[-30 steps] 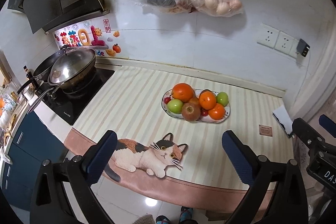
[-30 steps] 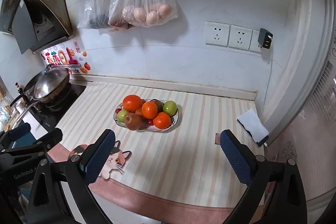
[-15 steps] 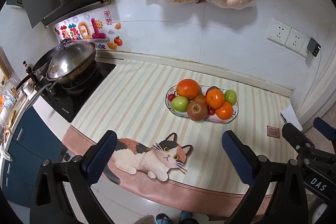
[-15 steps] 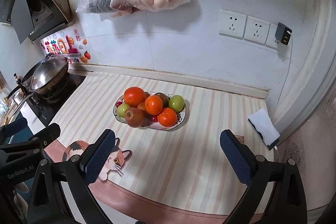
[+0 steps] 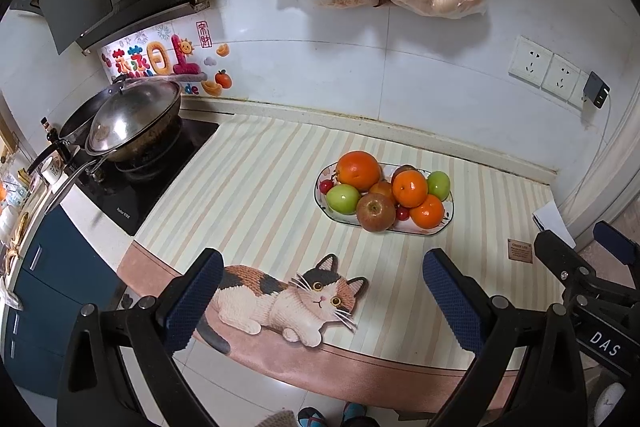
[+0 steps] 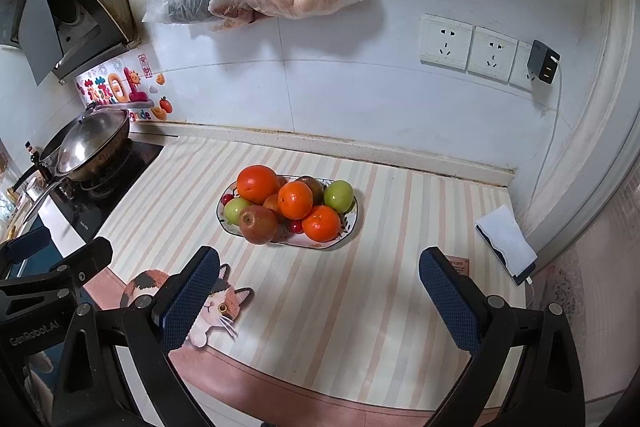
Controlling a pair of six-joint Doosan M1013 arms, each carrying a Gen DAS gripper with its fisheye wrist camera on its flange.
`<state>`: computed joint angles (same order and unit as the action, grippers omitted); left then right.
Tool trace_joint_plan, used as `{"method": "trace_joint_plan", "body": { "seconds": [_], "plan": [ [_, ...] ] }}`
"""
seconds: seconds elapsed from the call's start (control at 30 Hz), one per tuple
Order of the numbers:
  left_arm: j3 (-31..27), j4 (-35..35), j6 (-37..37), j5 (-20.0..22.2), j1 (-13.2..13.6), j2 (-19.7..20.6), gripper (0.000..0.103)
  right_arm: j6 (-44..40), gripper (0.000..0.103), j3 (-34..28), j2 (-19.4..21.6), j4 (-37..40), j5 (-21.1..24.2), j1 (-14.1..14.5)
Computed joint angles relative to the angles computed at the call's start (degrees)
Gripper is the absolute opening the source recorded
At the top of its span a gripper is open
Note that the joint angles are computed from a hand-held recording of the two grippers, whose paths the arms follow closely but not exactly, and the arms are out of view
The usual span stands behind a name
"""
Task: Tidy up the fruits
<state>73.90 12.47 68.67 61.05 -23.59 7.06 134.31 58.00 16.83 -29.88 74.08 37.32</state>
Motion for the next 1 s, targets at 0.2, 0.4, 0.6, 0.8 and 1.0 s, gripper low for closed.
{"method": "trace_joint_plan", "body": {
  "seconds": [0.2,0.4,0.6,0.8,1.0],
  "plan": [
    [0.2,-0.1,0.4,-0.4,0.2,-0.2,0.102,0.5,0.102,-0.2,0.1,-0.3,0.1,0.1],
    [0.2,-0.1,0.5,-0.5,0.2,-0.3,0.102,0.3,0.102,-0.2,0.1,0.0,0.0,0.0],
    [0.0,-0.4,0.8,-0.1,0.2,-0.2,0.102,1.4,0.102,-0.3,0.1,-0.4,0.0,0.4],
    [0.0,-0.3,0.6,0.0,0.1,-0.4,0.102,2.8,0.102,-0.2,0.1,-0.9,0.1,0.9],
    [0.2,-0.6,0.8,-0.2,0.3,-0.6,0.102,3.4,0.102,-0.4,0.1,-1.2,0.5,1.4]
  ]
}}
